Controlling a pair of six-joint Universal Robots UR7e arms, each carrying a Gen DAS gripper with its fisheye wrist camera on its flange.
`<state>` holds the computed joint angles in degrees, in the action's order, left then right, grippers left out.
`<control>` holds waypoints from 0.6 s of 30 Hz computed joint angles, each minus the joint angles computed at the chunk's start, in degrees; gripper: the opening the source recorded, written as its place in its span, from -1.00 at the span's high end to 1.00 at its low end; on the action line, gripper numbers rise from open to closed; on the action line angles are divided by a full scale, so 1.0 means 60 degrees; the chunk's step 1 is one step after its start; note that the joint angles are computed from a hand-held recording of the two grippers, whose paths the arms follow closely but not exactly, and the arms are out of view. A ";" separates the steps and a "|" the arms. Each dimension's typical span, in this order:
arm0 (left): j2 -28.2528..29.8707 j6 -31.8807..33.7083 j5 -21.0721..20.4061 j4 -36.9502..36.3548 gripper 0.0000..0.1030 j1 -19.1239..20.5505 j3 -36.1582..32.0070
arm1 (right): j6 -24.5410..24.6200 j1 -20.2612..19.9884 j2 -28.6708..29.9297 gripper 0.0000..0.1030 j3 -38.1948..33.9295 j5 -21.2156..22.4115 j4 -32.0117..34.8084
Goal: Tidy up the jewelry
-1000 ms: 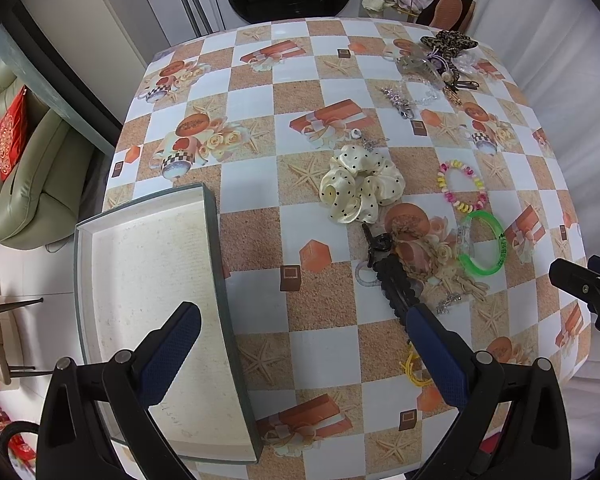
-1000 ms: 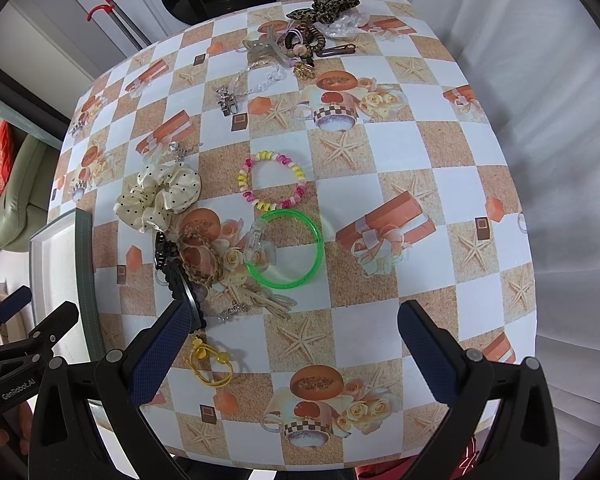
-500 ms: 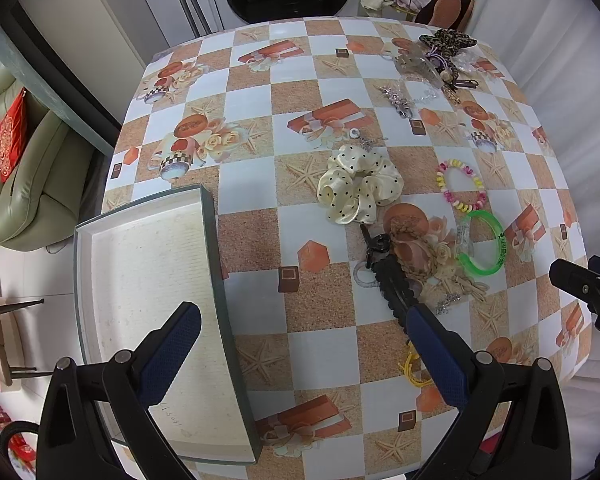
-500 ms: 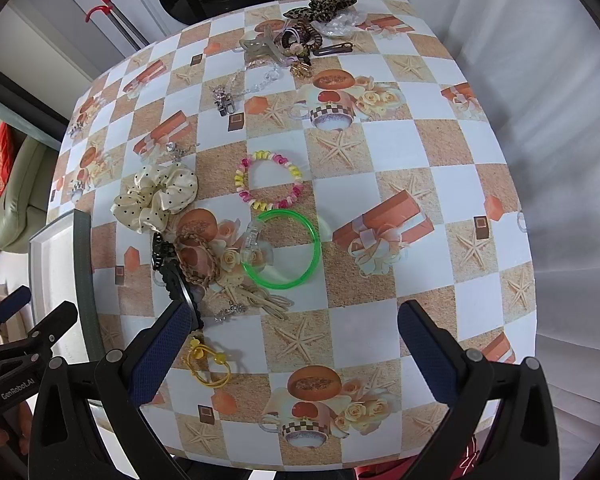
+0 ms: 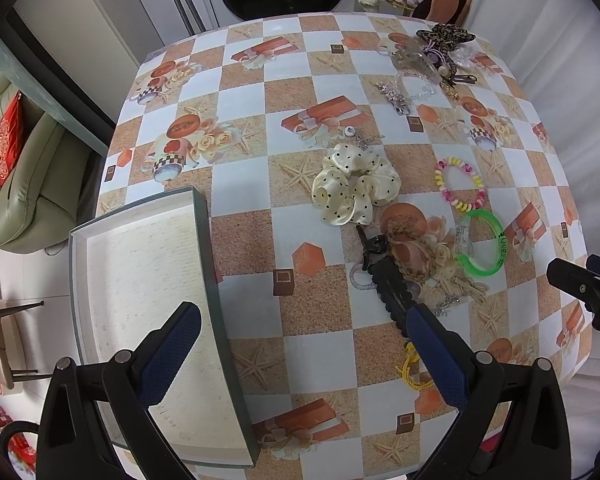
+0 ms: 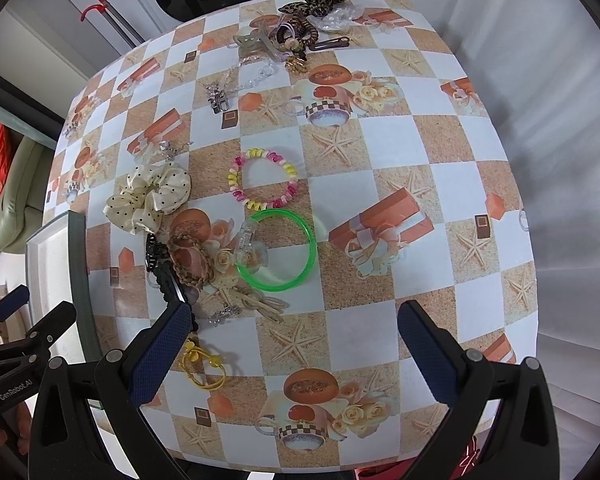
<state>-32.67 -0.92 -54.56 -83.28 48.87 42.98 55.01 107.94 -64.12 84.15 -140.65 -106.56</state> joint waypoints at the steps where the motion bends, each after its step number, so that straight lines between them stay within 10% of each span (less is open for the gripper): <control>1: -0.0012 0.0000 0.0002 -0.0012 -1.00 0.0002 0.0034 | 0.0009 -0.0002 -0.0001 -0.99 0.0029 0.0007 -0.0013; 18: 0.0854 -0.0266 -0.0038 0.0698 -1.00 0.0100 -0.1060 | -0.0188 -0.0429 0.0020 -0.99 -0.0250 0.0515 0.0353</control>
